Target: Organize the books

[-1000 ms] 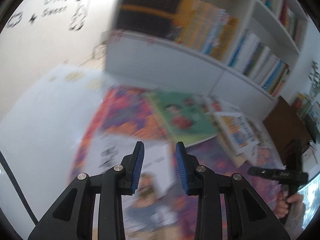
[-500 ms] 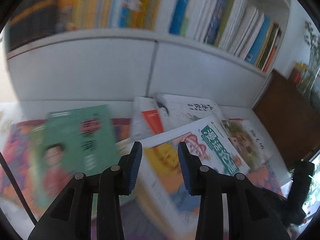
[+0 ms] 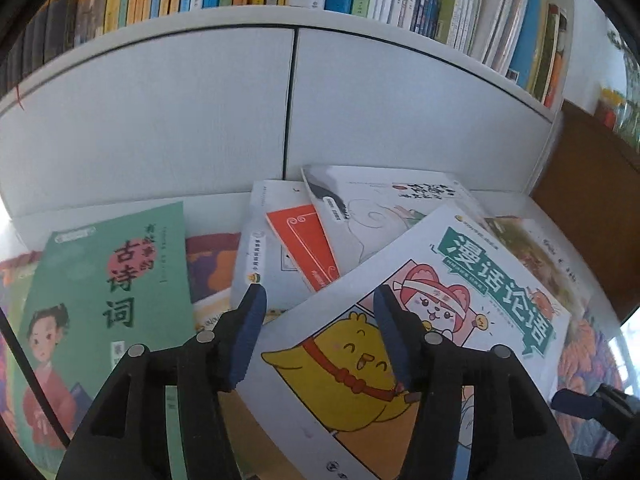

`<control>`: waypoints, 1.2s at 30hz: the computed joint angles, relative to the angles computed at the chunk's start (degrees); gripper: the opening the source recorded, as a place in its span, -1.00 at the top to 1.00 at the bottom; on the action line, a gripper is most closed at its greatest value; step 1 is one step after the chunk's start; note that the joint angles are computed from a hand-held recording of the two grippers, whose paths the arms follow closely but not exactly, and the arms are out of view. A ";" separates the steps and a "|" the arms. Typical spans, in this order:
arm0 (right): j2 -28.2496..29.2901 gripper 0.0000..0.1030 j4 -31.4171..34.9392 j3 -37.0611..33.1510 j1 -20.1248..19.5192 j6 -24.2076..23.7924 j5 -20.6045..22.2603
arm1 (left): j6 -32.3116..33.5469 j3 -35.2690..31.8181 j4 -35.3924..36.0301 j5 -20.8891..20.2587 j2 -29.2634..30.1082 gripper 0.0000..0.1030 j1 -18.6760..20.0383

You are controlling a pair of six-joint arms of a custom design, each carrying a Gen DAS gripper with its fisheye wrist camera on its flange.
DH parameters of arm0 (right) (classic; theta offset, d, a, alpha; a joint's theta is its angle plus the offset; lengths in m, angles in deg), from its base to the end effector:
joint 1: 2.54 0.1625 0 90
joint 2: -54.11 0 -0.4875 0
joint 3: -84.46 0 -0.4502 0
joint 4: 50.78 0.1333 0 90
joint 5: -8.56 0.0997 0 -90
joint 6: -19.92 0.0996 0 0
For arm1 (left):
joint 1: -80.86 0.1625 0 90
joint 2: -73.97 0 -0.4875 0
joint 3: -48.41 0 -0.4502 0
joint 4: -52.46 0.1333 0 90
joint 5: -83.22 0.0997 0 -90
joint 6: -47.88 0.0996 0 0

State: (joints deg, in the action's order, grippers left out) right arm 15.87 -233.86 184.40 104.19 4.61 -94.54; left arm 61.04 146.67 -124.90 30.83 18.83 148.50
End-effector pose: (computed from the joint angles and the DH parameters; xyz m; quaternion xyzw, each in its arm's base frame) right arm 0.3167 -0.6691 0.0369 0.2343 -0.9278 0.2700 0.1065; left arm -0.0996 -0.7524 0.2678 0.1519 0.8722 -0.3792 0.2691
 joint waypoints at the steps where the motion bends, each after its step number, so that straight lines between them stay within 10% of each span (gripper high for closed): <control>1: -0.02 -0.31 -0.02 0.03 -0.06 0.10 0.16 | -1.48 -0.05 1.01 -1.37 -0.52 -0.09 0.56; 5: -0.01 -0.33 -0.28 0.30 0.21 -0.32 -0.53 | -5.63 -1.28 3.36 -6.30 -0.74 -0.14 2.55; 36: 0.25 -0.35 0.25 -0.12 0.57 -0.98 -1.58 | -5.00 -1.20 3.20 -5.44 -0.45 -0.19 2.36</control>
State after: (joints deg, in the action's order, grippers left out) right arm 16.12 -233.60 184.28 104.75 3.64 -96.12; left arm 56.05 145.46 -121.70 25.39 18.38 150.86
